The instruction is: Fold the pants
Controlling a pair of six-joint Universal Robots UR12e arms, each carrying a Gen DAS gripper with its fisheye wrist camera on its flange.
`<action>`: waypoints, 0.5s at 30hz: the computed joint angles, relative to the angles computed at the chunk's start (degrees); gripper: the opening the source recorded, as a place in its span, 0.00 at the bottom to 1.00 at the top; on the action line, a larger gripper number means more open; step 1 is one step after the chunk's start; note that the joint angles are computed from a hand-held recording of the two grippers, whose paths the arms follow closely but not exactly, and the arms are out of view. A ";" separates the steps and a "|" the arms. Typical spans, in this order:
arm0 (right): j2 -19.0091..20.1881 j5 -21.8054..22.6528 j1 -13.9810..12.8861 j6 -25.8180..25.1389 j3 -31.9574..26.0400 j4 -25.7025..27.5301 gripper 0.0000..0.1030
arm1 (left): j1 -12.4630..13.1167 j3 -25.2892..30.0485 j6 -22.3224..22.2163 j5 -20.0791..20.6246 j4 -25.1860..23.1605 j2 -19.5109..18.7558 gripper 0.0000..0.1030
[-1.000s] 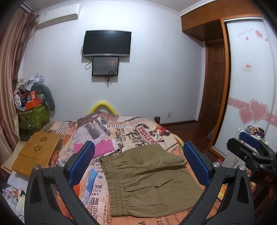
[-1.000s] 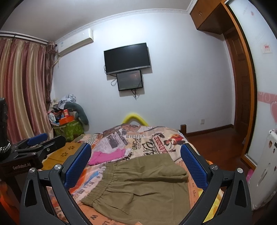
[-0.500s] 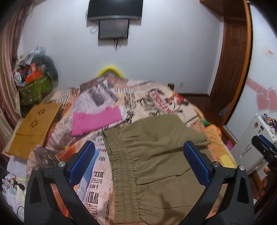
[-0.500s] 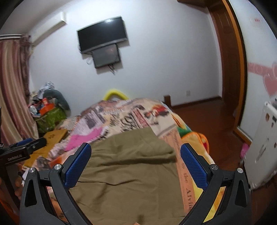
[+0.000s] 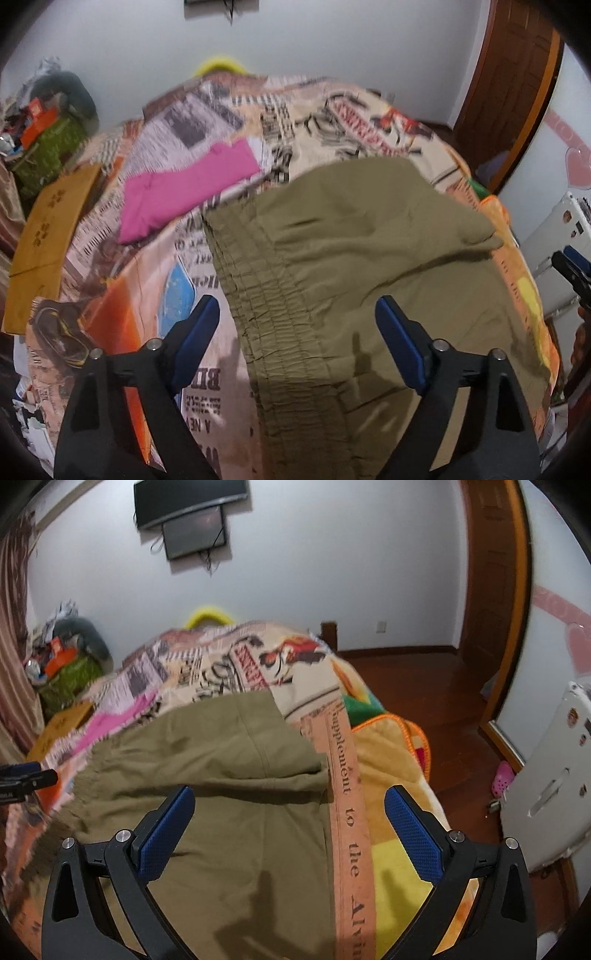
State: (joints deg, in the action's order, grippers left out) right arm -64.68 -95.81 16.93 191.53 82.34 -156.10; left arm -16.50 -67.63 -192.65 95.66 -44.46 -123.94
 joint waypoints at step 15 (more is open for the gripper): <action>5.99 12.59 -3.18 -3.12 -6.90 18.14 0.55 | 1.95 0.71 1.61 -4.03 -7.85 -1.07 0.74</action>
